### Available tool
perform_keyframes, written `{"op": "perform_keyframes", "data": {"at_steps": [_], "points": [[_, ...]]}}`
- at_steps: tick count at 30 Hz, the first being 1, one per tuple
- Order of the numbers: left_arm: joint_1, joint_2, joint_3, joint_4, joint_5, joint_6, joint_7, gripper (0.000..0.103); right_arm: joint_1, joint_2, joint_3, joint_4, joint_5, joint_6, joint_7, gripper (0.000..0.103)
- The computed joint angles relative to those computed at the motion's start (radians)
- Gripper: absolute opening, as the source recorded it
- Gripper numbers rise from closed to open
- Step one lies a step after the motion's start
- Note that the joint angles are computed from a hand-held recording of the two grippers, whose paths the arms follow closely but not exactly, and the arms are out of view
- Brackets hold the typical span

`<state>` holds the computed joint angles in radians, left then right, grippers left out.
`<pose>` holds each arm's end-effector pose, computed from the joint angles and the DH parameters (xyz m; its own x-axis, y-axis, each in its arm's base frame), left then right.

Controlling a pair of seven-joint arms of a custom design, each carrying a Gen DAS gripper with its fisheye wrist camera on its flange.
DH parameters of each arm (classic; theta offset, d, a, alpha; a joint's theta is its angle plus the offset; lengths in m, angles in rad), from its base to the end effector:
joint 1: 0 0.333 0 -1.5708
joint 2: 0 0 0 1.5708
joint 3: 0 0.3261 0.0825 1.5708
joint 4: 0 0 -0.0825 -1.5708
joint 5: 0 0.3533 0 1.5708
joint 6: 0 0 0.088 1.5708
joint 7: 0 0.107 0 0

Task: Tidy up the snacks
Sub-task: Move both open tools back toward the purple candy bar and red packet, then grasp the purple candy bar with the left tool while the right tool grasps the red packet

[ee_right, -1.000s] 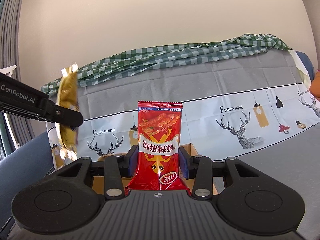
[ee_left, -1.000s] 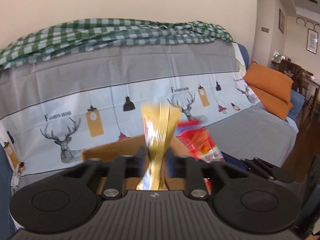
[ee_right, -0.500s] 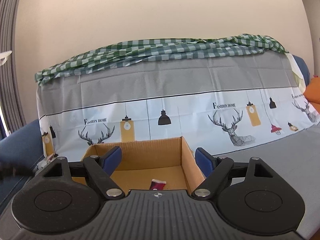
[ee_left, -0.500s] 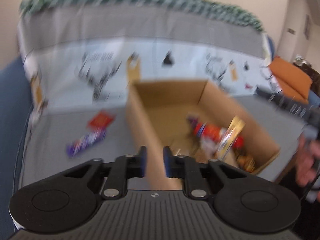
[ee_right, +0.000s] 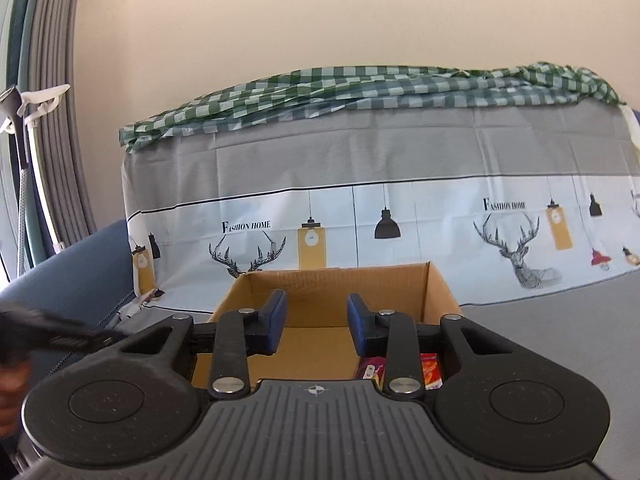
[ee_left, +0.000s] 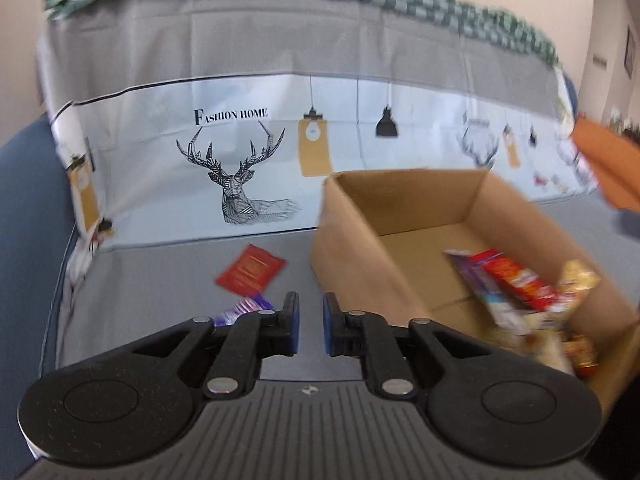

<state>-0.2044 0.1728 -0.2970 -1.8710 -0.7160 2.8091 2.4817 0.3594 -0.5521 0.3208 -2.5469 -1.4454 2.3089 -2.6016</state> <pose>0.5649 -0.2593 0.5286 -0.7206 -0.6931 0.0198 -0.4498 0.4455 -0.7741 0.3023 0.2362 0.5170 -0.3412 -0.9257 -0.1632 -0.1811 0.2351 -0.9550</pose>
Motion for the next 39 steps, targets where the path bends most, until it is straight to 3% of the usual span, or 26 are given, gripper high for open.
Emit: {"op": "perform_keyframes", "data": {"at_steps": [2,3,6,8,9,12,20,24,27,32,35,37,39], "points": [[-0.042,0.085,0.04,0.072,0.157,0.028,-0.089,0.023,-0.002,0.007,-0.005,0.007,0.011,0.003,0.018,0.035],[-0.054,0.12,0.054,0.099,0.212,0.039,-0.125,0.031,-0.004,0.009,-0.007,0.009,0.015,0.006,0.034,0.035],[-0.064,0.195,0.082,0.143,0.315,0.042,-0.203,0.042,-0.006,0.021,-0.007,0.016,0.037,0.008,0.055,0.036],[-0.146,0.234,0.19,0.168,0.521,0.044,-0.366,0.045,-0.007,0.034,-0.006,0.025,0.049,0.004,0.046,0.038],[-0.159,0.246,0.212,0.172,0.579,0.06,-0.407,0.049,-0.007,0.04,-0.006,0.028,0.052,0.004,0.038,0.038],[-0.086,0.283,0.138,0.217,0.548,0.026,-0.369,0.062,-0.007,0.059,-0.01,0.044,0.059,0.01,0.019,0.039],[-0.06,0.361,0.12,0.3,0.604,-0.039,-0.384,0.06,-0.006,0.122,-0.016,0.093,0.068,0.017,-0.008,0.042],[-0.04,0.384,0.099,0.348,0.578,-0.102,-0.406,0.024,0.0,0.153,-0.026,0.116,0.065,0.038,-0.019,0.042],[-0.032,0.377,0.099,0.37,0.552,-0.161,-0.449,0.024,0.005,0.185,-0.039,0.147,0.074,0.064,-0.071,0.043],[-0.026,0.365,0.142,0.416,0.504,-0.253,-0.692,0.024,0.0,0.298,-0.083,0.284,0.125,0.165,-0.232,0.043],[-0.063,0.367,0.204,0.428,0.586,-0.274,-0.866,0.024,-0.005,0.435,-0.115,0.45,0.19,0.241,-0.339,0.043],[-0.076,0.369,0.226,0.435,0.637,-0.282,-0.959,0.024,0.001,0.544,-0.141,0.579,0.277,0.281,-0.427,0.043],[-0.062,0.374,0.214,0.451,0.645,-0.306,-1.01,0.024,0.01,0.659,-0.169,0.707,0.396,0.313,-0.514,0.051]]}}
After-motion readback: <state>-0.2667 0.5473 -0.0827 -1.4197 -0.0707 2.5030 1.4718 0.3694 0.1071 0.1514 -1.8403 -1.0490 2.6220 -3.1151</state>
